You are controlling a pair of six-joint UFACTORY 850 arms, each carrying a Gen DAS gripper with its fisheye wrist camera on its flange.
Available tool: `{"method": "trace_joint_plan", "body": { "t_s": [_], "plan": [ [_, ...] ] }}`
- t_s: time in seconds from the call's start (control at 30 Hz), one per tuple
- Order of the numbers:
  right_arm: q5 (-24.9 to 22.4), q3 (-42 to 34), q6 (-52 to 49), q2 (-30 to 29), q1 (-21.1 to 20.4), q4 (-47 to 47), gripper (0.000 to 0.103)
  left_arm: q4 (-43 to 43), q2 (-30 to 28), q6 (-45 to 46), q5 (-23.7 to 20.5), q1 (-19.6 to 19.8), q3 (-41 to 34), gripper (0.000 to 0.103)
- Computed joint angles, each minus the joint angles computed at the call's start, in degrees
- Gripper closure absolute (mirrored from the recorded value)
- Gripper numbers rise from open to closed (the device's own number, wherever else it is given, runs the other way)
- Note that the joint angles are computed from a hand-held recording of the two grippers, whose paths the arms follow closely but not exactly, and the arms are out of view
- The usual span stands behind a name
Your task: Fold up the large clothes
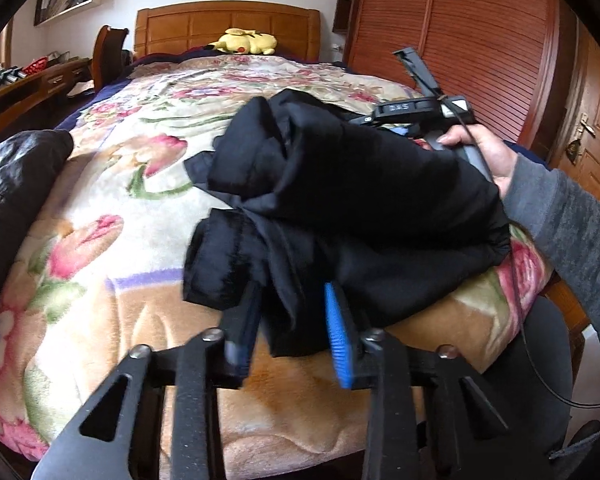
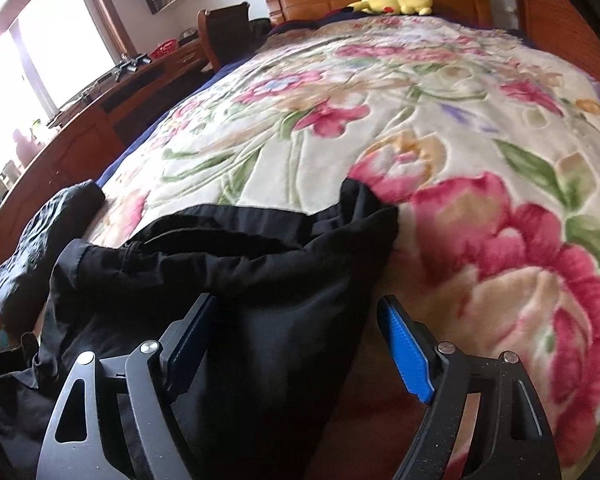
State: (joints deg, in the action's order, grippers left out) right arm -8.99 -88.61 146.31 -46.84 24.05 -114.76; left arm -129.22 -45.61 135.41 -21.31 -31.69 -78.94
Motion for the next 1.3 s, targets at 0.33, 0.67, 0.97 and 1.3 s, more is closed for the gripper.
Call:
{"method": "trace_joint_plan", "body": {
  "t_s": [0.33,0.67,0.97,1.3],
  "plan": [
    [-3.5,2.5,5.5,1.7,1.0,-5.1,0.076,9.1,-0.5,-9.7,-3.2,1.3,-1.7,0.094],
    [-21.3,4.1,-13.8,6.0,8.9,11.8,0.089,-3.4,3.9,3.7,-6.9,2.9,2.6,0.098],
    [-26.2,1.0,-23.3,6.7,12.3,18.3,0.089,-8.9,6.6,10.2,-12.1,5.9,5.3,0.098],
    [-26.2,-12.7,-39.5,0.7,14.5,25.9,0.090,-12.7,7.4,13.4,-15.9,11.3,5.5,0.098]
  ]
}}
